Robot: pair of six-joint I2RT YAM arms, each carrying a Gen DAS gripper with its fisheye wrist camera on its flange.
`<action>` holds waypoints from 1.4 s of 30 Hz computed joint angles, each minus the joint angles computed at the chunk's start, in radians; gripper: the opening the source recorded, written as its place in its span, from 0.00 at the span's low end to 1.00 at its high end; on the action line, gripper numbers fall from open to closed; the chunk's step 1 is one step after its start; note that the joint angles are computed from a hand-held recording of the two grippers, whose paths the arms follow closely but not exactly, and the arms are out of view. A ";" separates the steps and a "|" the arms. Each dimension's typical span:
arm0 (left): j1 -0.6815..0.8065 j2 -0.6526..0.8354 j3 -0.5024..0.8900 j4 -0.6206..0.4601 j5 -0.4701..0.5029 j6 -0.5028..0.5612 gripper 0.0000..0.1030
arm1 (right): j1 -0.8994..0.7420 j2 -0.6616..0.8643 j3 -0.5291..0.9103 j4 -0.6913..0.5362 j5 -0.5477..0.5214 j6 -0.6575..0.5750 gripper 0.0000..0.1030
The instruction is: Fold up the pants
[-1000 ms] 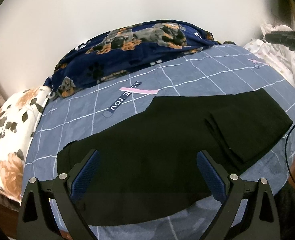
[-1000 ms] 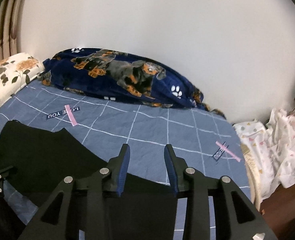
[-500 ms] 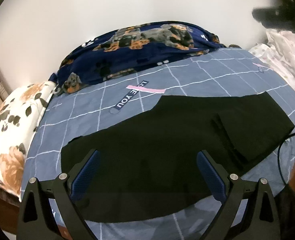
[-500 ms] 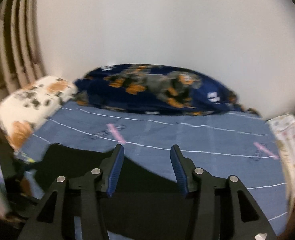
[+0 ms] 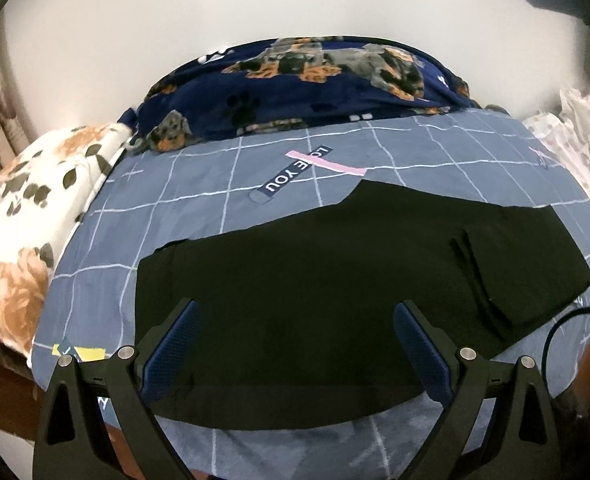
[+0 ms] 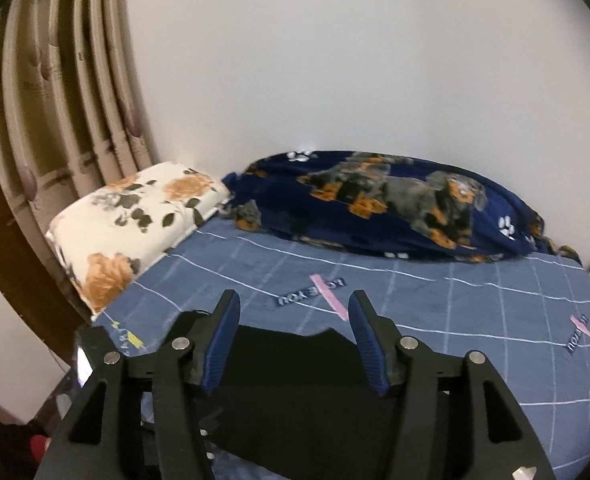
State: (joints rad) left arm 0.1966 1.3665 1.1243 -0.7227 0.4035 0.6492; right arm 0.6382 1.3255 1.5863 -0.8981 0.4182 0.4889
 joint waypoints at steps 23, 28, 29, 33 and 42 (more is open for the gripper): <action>0.029 0.033 0.022 -0.004 0.007 -0.024 0.94 | 0.065 0.095 0.107 -0.020 0.026 -0.010 0.59; 0.029 0.034 0.023 -0.006 0.006 -0.025 0.94 | 0.067 0.098 0.110 -0.022 0.028 -0.009 0.59; 0.029 0.033 0.023 -0.006 0.006 -0.025 0.94 | 0.066 0.098 0.110 -0.021 0.027 -0.009 0.59; 0.030 0.035 0.023 -0.005 0.007 -0.025 0.94 | 0.076 0.104 0.116 -0.028 0.036 -0.002 0.60; 0.049 0.042 0.026 -0.004 0.013 -0.004 0.94 | 0.074 0.093 0.084 -0.009 0.025 0.002 0.64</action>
State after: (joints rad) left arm 0.2457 1.4083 1.1505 -0.7267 0.4167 0.6454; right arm 0.7124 1.4180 1.6702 -0.9071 0.4428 0.4911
